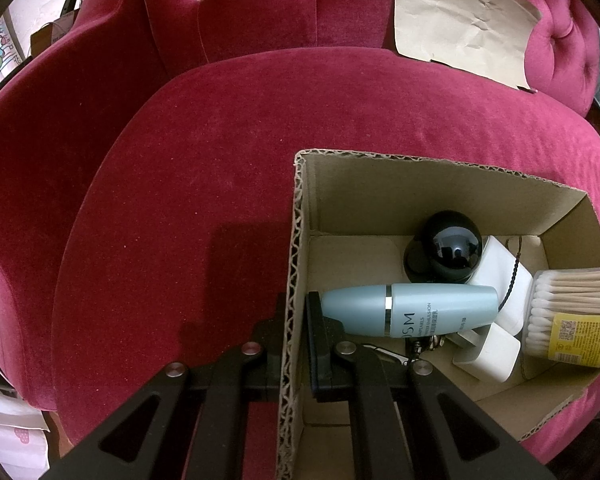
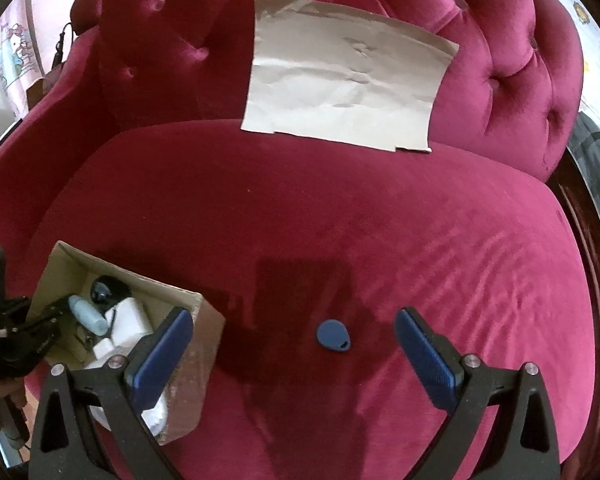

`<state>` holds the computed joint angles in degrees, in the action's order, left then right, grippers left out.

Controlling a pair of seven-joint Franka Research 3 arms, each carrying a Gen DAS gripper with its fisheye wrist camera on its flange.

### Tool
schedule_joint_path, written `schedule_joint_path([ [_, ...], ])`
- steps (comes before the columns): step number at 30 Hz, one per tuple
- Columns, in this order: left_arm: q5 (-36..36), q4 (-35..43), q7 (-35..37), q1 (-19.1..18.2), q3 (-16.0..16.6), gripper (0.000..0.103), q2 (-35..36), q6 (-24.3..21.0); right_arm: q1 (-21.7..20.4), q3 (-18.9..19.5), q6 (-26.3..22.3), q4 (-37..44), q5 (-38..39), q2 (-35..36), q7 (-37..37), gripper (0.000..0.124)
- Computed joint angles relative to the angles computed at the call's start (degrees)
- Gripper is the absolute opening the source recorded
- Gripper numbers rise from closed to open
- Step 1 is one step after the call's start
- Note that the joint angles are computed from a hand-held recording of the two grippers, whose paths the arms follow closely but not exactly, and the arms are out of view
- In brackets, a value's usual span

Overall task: Organize rigid objects
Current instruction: 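Move the right tool back to the blue key fob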

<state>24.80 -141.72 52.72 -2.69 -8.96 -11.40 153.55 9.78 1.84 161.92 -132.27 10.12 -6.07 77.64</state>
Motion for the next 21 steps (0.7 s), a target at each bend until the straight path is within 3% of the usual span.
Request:
schedule_joint_path([
  [10, 0.0, 0.0, 0.0, -0.1, 0.1, 0.007, 0.0, 0.0, -1.0, -0.9, 1.8, -0.2, -1.2, 3.3, -1.0, 0.103],
  [21, 0.1, 0.0, -0.2, -0.1, 0.0, 0.007, 0.0, 0.0, -1.3, -1.6, 2.0, 0.0, 2.4, 7.0, -6.2, 0.103],
])
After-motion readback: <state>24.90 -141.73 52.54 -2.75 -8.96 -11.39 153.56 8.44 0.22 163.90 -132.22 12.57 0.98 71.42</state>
